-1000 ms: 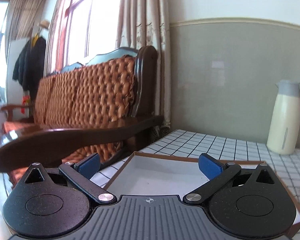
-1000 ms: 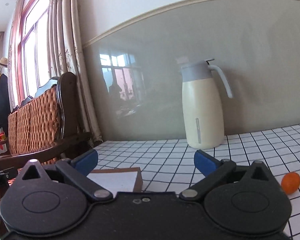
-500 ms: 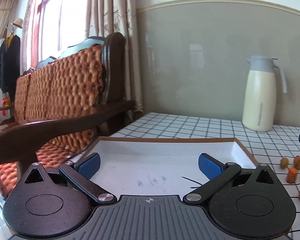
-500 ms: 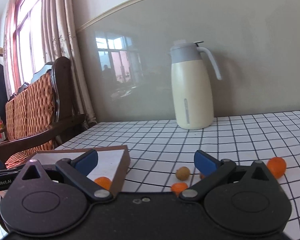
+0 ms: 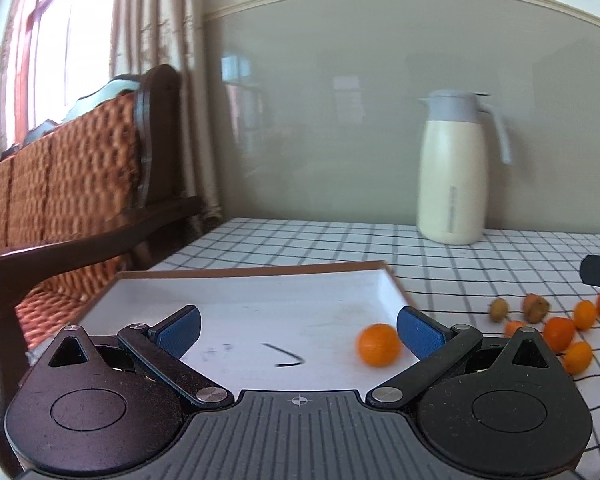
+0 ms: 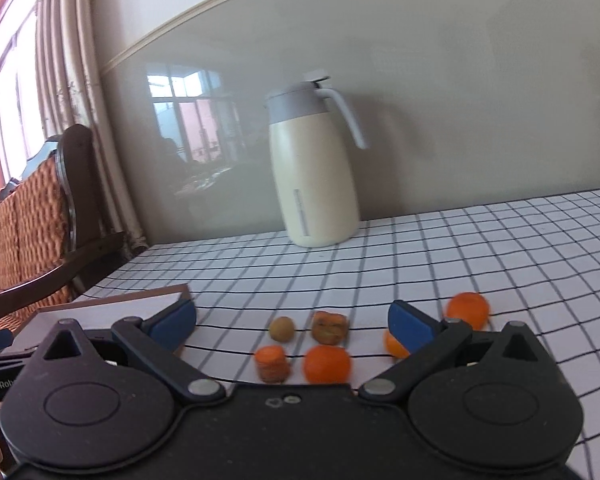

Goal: Organize fruits
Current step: 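Move both grippers back toward the remaining fruit on the table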

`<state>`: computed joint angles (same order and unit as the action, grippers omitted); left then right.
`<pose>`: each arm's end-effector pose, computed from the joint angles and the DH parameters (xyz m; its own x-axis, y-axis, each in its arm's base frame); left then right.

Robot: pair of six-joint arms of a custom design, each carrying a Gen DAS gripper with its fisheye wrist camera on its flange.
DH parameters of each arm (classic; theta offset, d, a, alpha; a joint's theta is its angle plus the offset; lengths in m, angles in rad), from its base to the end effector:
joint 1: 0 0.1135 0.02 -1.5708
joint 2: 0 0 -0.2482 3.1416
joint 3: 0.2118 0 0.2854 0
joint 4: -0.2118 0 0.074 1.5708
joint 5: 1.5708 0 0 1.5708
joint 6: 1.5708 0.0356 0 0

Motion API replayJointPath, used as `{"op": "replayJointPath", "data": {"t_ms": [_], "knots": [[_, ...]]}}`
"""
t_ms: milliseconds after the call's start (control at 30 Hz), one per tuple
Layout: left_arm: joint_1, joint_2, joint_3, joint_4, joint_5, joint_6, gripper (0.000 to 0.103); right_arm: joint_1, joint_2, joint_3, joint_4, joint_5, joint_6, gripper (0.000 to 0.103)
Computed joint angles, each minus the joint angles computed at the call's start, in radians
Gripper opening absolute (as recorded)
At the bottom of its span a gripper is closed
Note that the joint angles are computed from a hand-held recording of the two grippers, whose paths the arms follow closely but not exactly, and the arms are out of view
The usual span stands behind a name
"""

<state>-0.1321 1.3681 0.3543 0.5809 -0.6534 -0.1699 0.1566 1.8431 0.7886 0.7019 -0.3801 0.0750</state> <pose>0.2619 -0.0130 0.1086 -0.3351 -0.0909 -0.9378 -0.5064 0.8568 0.0979 0.3705 0.0719 0.1025 -0.3768 0.0110 -0.9262 -0.4618 0.8646 0.1981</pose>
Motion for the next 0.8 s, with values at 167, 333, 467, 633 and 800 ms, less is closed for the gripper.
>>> {"op": "replayJointPath", "data": {"t_ms": [167,333,467,633,800], "knots": [[-0.069,0.068,0.04,0.026,0.0,0.017,0.103,-0.052,-0.006,-0.014,0.003,-0.001,-0.005,0.097],[-0.127,0.132,0.079,0.042,0.006,0.029,0.103,-0.093,-0.004,-0.009,-0.013,0.001,-0.007,0.097],[-0.164,0.167,0.108,0.045,0.002,0.043,0.103,-0.137,0.003,-0.044,0.08,-0.031,0.009,0.097],[-0.208,0.222,0.134,0.099,0.021,0.101,0.103,-0.19,-0.041,-0.099,0.067,-0.015,0.036,0.097],[-0.266,0.292,0.156,0.177,0.06,0.182,0.103,-0.245,-0.208,-0.188,-0.059,0.013,0.006,0.097]]}}
